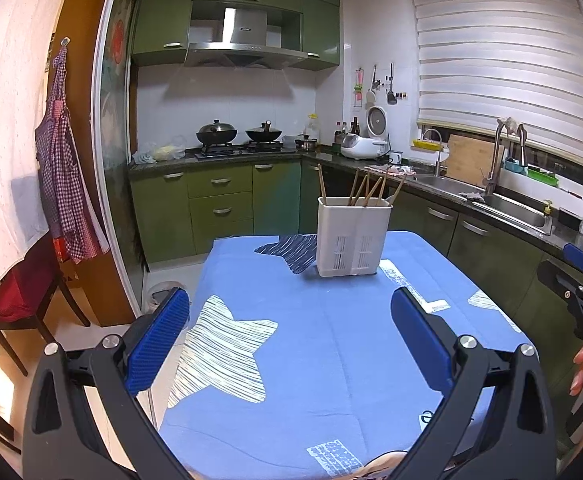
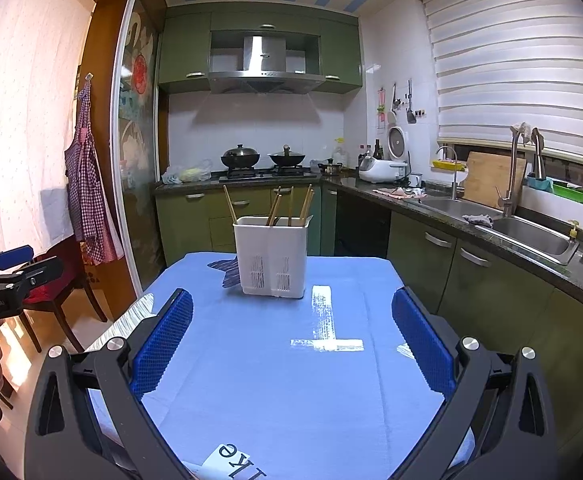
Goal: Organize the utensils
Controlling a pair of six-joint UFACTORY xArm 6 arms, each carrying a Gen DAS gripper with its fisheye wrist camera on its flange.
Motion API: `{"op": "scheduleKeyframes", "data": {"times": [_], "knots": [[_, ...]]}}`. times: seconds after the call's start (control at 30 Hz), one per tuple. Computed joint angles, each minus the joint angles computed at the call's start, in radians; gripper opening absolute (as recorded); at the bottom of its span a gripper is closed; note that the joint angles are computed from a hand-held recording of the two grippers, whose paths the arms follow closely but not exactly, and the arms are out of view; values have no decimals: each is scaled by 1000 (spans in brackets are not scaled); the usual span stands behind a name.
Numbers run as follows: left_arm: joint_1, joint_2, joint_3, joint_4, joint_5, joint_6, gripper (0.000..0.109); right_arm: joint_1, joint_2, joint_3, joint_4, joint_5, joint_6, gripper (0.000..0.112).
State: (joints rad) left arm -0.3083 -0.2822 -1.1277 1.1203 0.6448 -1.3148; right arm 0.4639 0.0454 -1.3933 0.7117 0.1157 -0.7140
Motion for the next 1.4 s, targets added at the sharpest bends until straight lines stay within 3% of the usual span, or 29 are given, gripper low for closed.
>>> {"op": "scheduleKeyframes", "data": {"times": [0.57,1.4], "knots": [[21,9,3,-76,-38,35,96,0,19,-18,-10,7,15,98],[10,22,-9,-119,-6,79,96,-3,34,-23,-43,6,54,98]]}}
